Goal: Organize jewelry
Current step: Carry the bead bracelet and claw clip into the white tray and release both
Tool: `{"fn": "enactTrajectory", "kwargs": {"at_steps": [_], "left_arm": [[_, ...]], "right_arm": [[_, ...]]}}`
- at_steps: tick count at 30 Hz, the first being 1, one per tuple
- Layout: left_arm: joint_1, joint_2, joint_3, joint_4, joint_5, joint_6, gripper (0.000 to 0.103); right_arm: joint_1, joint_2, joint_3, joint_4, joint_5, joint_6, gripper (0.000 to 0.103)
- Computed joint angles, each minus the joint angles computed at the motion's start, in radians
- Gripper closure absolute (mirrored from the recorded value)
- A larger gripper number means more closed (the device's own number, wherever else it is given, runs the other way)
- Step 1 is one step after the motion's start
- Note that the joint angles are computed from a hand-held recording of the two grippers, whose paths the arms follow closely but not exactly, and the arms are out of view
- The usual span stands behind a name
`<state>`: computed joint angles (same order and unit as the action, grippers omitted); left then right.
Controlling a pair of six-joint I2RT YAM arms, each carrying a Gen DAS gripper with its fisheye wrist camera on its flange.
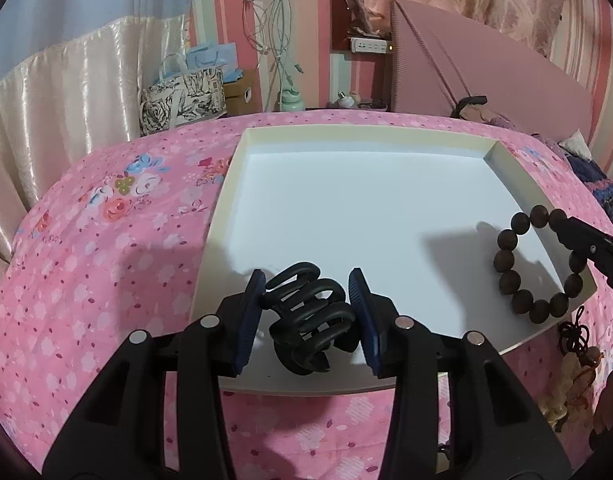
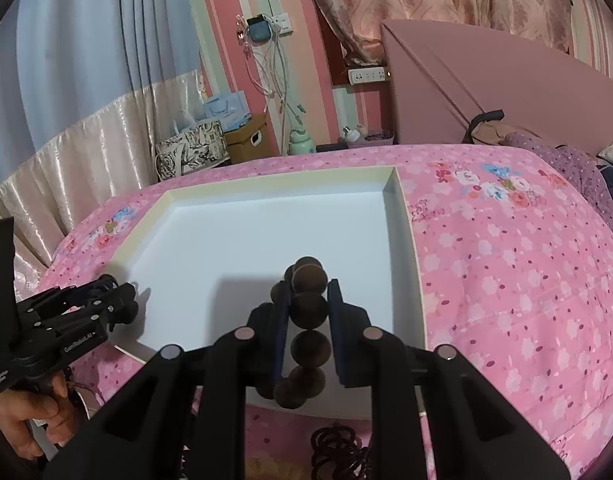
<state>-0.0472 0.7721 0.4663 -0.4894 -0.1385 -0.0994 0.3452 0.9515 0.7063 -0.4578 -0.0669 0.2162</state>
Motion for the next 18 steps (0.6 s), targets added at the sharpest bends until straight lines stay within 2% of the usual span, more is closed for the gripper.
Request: {"fn": "enactTrajectory", "kwargs": {"at_steps": [3, 6, 8, 9, 11, 14, 18], "left_arm": [[-0.002, 0.001, 0.0, -0.002, -0.001, 0.001, 0.06], [0.002, -0.009, 0.0, -0.002, -0.006, -0.002, 0.043], [0.01, -0.012, -0.001, 0.0, -0.002, -0.003, 0.041], [0.022, -0.014, -0.001, 0.001, 0.015, 0.0, 0.04], [0.064, -0.03, 0.001, -0.007, 0.067, 0.009, 0.036], [0.193, -0.096, 0.035, -0.064, 0.214, 0.037, 0.034], [0.323, -0.214, 0.106, -0.131, 0.274, 0.083, 0.025]], "right_arm": [[-0.002, -0.009, 0.0, -0.005, 0.006, 0.007, 0.081], [-0.003, -0.016, 0.002, -0.003, 0.009, 0.014, 0.081], [-0.007, -0.026, 0.0, 0.001, 0.005, 0.015, 0.081], [-0.009, -0.039, -0.002, 0.006, 0.009, 0.019, 0.081], [-0.021, -0.06, -0.003, 0.009, 0.0, 0.019, 0.074], [-0.058, -0.092, 0.014, -0.014, -0.033, 0.003, 0.073], [-0.107, -0.141, 0.068, -0.072, -0.089, -0.029, 0.073]]}}
